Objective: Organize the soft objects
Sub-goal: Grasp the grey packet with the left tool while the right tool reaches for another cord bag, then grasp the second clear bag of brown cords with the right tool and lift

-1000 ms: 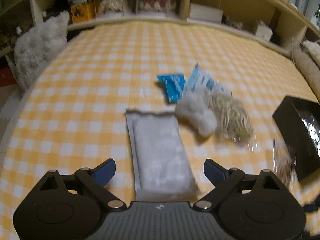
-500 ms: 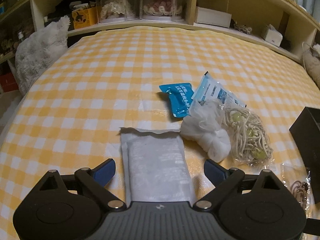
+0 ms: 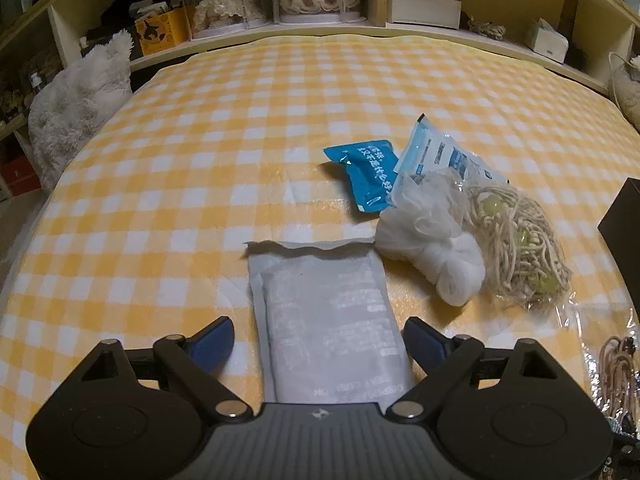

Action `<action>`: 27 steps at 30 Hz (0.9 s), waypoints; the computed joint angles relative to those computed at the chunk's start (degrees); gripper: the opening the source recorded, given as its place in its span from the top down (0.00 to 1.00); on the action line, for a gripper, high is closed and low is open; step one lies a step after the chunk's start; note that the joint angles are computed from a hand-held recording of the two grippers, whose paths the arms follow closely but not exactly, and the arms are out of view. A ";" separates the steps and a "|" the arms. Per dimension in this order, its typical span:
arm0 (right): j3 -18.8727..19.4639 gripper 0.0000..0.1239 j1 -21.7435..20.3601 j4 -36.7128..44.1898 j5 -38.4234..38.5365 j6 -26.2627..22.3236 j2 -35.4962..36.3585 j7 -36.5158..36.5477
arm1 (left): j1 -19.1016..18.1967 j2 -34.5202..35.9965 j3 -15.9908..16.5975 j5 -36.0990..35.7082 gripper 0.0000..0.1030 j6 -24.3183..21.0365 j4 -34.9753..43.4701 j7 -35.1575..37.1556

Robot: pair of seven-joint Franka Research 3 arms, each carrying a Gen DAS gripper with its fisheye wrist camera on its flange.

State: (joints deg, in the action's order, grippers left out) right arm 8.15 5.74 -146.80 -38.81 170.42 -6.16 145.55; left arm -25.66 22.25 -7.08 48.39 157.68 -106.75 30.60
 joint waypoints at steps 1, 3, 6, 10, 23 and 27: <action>-0.43 0.32 0.23 -0.53 0.71 0.77 -0.29 -1.44 | 0.27 -0.27 -0.23 -0.51 0.16 0.00 -0.29 0.43; -1.16 0.38 0.96 -1.78 4.03 1.89 -1.13 -5.86 | 0.69 -0.95 -0.64 -1.54 0.24 -0.09 -1.00 1.12; -1.93 0.46 2.56 -3.73 11.13 2.80 -2.69 -13.90 | 0.92 -1.91 -0.74 -2.00 0.36 0.44 -2.07 0.84; -1.72 0.61 3.42 -5.31 16.66 4.00 -4.14 -21.07 | 1.48 -2.87 -1.29 -3.38 0.41 1.52 -3.35 1.02; 6.10 0.73 -3.81 -9.06 21.91 11.25 -9.21 -30.83 | 1.67 -10.77 -1.11 3.56 0.42 5.96 -10.05 -9.77; 4.41 0.73 -2.14 -9.98 24.23 13.19 -10.89 -35.43 | 2.41 -12.68 -1.85 7.86 0.42 8.83 -10.86 -13.13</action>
State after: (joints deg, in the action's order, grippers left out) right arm 12.56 3.60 -156.78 -14.58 183.61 -17.06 110.11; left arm -23.25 9.56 -8.94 56.25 166.51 -117.62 17.46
